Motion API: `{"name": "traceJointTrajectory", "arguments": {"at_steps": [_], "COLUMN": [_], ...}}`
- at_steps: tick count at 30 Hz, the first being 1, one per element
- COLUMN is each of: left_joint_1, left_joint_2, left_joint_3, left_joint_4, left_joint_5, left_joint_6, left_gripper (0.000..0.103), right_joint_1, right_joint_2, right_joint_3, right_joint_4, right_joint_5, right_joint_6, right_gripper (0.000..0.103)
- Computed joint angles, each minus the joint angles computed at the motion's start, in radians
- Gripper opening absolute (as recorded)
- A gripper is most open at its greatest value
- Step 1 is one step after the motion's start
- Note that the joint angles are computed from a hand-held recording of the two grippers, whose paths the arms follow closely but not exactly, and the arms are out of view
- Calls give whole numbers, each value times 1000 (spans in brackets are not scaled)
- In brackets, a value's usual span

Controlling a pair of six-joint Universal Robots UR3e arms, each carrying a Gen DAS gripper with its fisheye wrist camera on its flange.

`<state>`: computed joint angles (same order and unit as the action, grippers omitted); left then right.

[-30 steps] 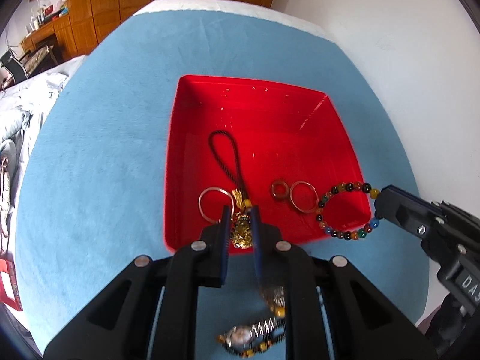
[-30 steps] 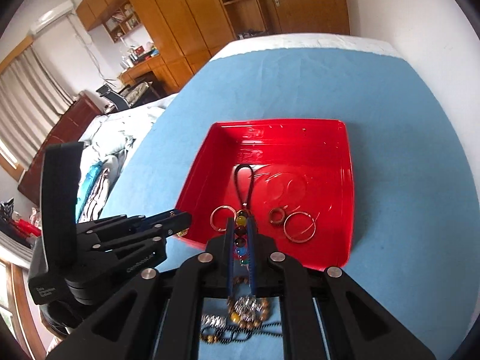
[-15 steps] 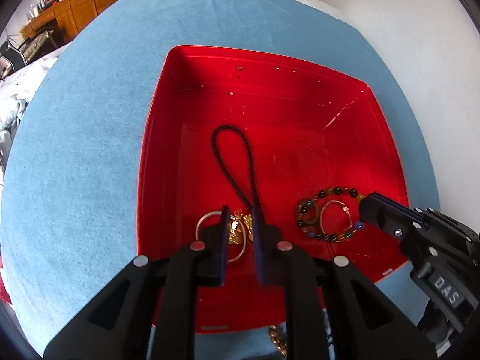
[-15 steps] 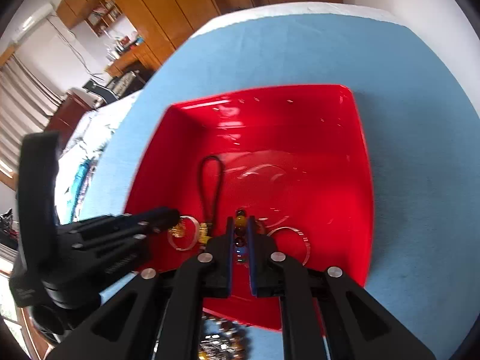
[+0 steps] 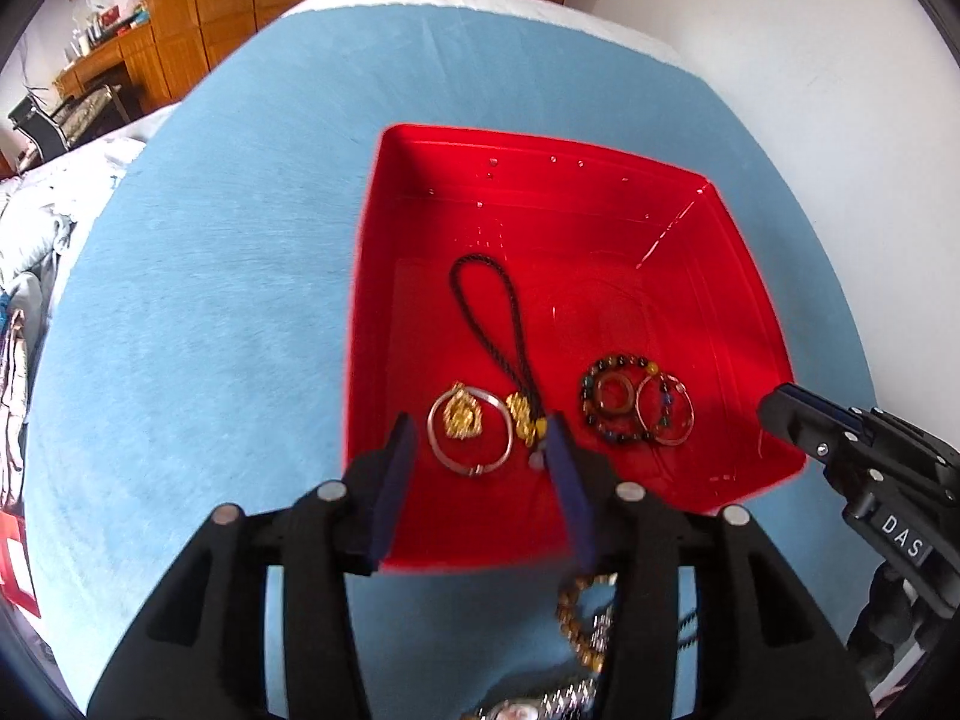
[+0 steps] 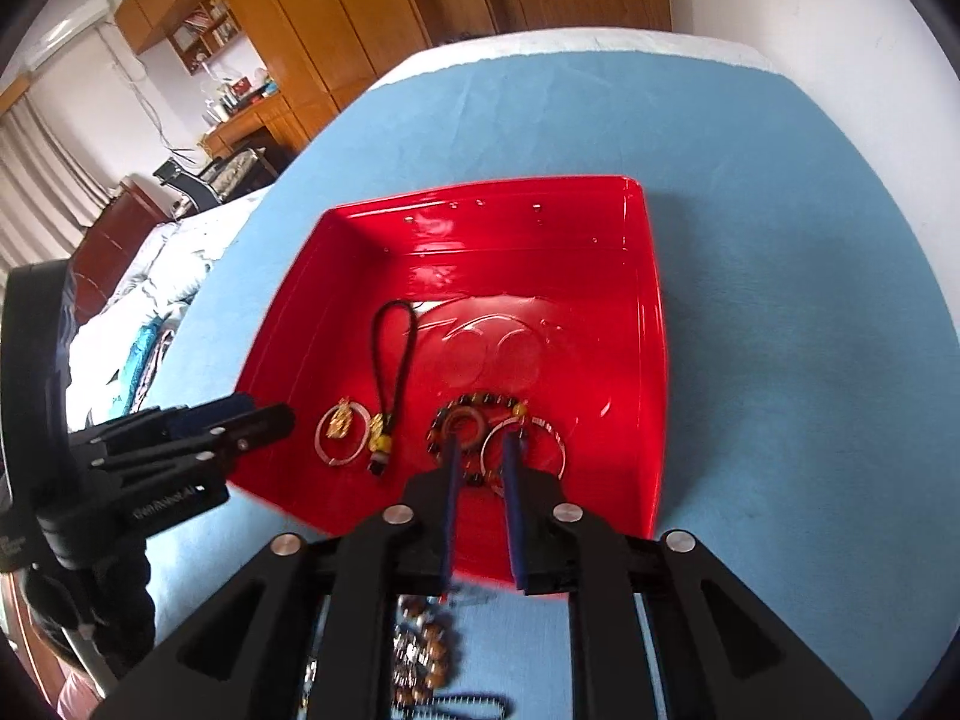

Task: Organize jewelry
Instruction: 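Lift the bracelet into the red tin with both grippers and release, then move both open grippers back over the silver watch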

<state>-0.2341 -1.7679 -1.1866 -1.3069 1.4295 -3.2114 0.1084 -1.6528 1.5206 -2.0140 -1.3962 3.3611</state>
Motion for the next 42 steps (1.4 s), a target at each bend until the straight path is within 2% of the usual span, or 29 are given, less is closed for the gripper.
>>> {"name": "traceJointTrajectory", "arguments": {"at_steps": [1,3,5,10,14,21,35,42], "left_joint_1": [8,20,36,57,99,107,66,8], "left_joint_2": [44,129,180,325,431,531,604,519], "left_joint_3": [-44,-125,-181,-332,-444,-576,-686,-685], "left_joint_4": [11,24,37,13,-44,-65,-61,19], "left_joint_5": [-7,-14,-16,-23,-72,-97,-91,-59], "left_joint_6": [6,25,46,95,141,161,178,154], "left_gripper": [48,51,55,55,55,55,58,59], "right_joint_1": [7,23,31,59,61,82,102,114], "right_joint_2": [-28,-80,-124,-217,-261,-316,-399,-397], "right_joint_3": [17,52,81,154,206,282,352,346], "right_joint_4": [1,7,22,61,96,133,185,185], "right_joint_5": [-7,-17,-4,24,65,90,117,118], "right_joint_6": [2,6,9,23,38,68,106,119], "right_gripper": [26,29,29,29,29,29,29,29]}}
